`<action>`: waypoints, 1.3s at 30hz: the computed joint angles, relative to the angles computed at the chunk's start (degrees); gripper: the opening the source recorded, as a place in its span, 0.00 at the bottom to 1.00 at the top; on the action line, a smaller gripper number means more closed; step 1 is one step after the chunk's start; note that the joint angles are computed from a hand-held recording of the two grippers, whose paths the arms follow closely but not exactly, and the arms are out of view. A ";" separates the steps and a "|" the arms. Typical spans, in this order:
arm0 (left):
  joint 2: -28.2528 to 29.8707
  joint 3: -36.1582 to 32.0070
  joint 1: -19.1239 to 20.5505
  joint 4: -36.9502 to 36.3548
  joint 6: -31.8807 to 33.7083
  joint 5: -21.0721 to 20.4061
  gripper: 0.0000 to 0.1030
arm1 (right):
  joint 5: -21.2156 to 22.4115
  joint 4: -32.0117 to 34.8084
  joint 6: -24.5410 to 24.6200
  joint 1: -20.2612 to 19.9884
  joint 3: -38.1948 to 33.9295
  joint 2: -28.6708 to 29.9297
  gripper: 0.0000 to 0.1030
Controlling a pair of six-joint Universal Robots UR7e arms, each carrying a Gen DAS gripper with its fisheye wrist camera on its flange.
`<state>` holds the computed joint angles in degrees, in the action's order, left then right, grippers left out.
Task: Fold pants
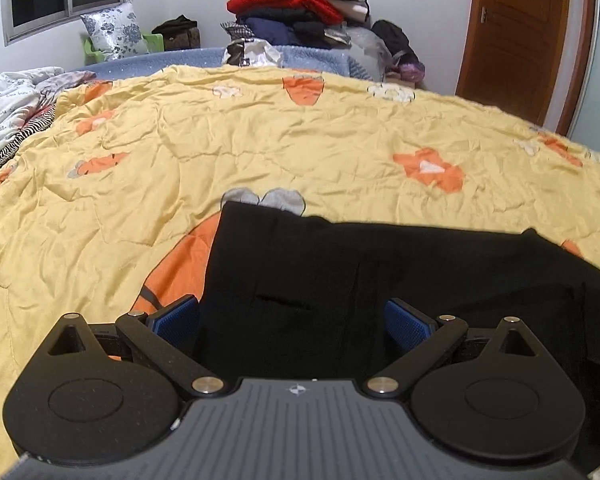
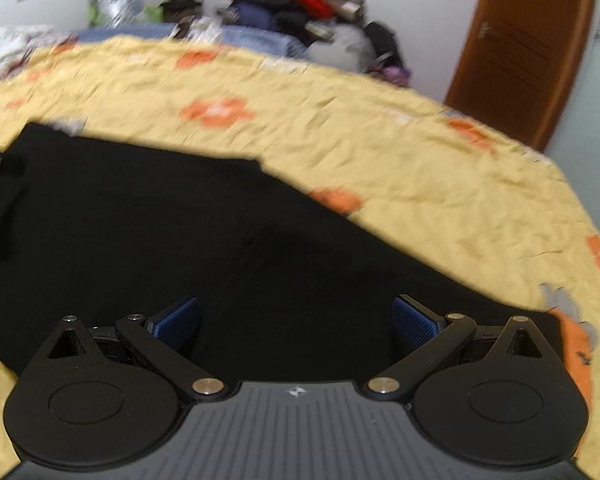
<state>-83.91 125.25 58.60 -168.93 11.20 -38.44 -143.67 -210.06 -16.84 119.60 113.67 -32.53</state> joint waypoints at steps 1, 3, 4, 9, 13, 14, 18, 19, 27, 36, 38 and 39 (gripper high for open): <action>-0.10 0.05 0.10 0.38 0.38 -0.01 0.97 | 1.44 -0.52 1.76 -0.54 0.37 -0.26 1.00; -0.50 0.49 0.21 -0.47 2.20 -0.30 0.97 | 1.12 1.64 5.80 -0.57 0.10 -0.90 1.00; -0.61 0.70 0.29 -1.53 3.62 -0.27 0.98 | -1.15 0.32 4.59 0.34 -1.04 0.20 1.00; -0.94 0.04 1.42 -1.98 3.29 0.76 0.98 | -7.18 -15.45 -19.32 6.27 -9.54 9.17 1.00; -2.42 -1.48 2.93 2.47 -2.35 2.40 0.99 | -4.80 -23.31 -34.96 9.84 -16.37 15.21 1.00; -3.14 -1.89 3.57 3.52 -3.36 1.75 1.00 | -3.83 -22.43 -35.96 10.42 -17.36 16.07 1.00; -5.65 -2.27 5.58 1.28 -3.80 1.56 0.99 | 2.60 -12.46 -29.01 11.49 -17.94 16.47 1.00; -5.83 -2.51 5.84 -0.03 -3.13 3.18 0.99 | 4.69 -11.14 -27.79 11.67 -18.19 16.79 1.00; -11.09 -4.40 10.23 -0.36 -0.32 -6.56 0.99 | 3.00 -5.60 -40.71 13.43 -29.86 25.91 1.00; -12.30 -7.18 13.10 13.81 -7.70 -13.79 0.98 | -1.19 -9.92 -55.23 13.24 -39.48 33.17 1.00; -12.60 -7.64 13.99 14.81 -8.98 -15.48 0.98 | -0.27 -10.55 -57.09 12.93 -40.91 33.98 1.00; -12.65 -8.11 14.49 15.67 -9.46 -16.53 0.98 | 0.33 -11.30 -58.73 12.80 -41.75 34.50 1.00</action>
